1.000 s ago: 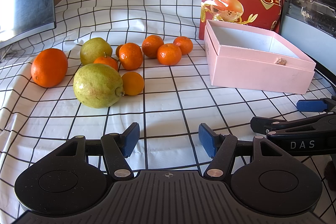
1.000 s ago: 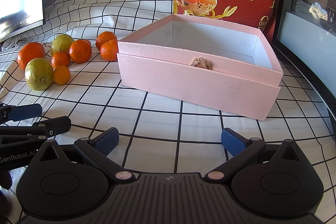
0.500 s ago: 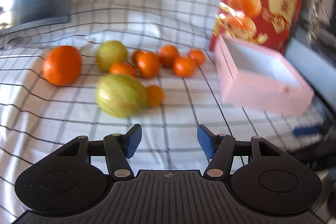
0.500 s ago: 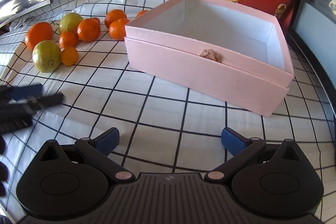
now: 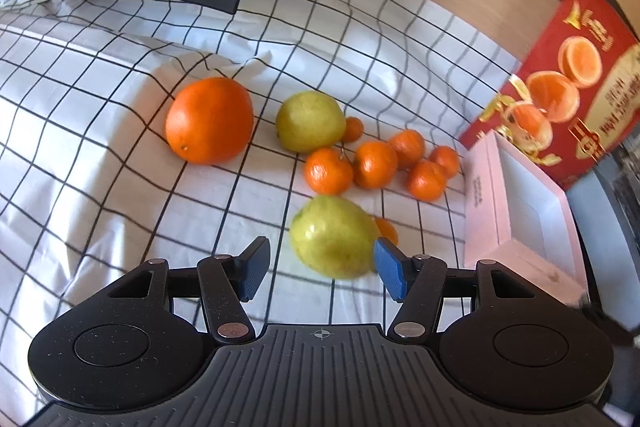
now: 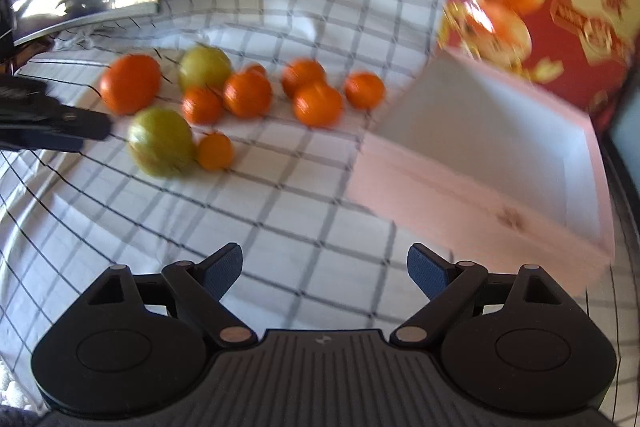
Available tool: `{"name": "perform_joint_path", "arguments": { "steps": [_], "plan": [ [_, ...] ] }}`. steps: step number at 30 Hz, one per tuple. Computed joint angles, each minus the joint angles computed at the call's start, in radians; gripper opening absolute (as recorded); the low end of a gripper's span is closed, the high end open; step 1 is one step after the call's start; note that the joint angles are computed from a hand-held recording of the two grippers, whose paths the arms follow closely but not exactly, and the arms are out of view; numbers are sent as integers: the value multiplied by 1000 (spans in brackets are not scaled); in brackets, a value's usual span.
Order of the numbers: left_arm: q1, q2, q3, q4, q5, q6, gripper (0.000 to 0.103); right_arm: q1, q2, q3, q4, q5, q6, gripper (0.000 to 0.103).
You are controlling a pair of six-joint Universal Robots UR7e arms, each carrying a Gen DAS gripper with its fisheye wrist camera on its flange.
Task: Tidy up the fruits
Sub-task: 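Reach the right tool to the large yellow lemon and grasp it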
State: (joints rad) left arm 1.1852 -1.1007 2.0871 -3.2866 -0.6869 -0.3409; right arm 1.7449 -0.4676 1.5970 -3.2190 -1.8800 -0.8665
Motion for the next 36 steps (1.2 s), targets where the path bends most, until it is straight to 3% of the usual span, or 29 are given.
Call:
{"name": "perform_joint_path", "arguments": {
  "steps": [4, 8, 16, 19, 24, 31, 34, 36],
  "plan": [
    [9, 24, -32, 6, -14, -37, 63, 10, 17, 18, -85, 8, -14, 90],
    [9, 14, -11, -20, -21, 1, 63, 10, 1, 25, -58, 49, -1, 90],
    [-4, -40, 82, -170, 81, 113, 63, 56, 87, -53, -27, 135, -142, 90],
    [-2, -70, 118, -183, 107, 102, 63, 76, 139, -108, 7, 163, -201, 88],
    [-2, -114, 178, -207, 144, 52, 63, 106, 222, -198, 60, 157, -294, 84],
    [4, -150, 215, -203, 163, 24, 63, 123, 289, -273, 88, 93, -327, 81],
    [12, -148, 213, -200, 150, 25, 63, 121, 297, -286, 97, 67, -326, 75],
    [18, -142, 206, -197, 135, 33, 63, 122, 299, -281, 64, 63, -325, 62]
  ]
}}
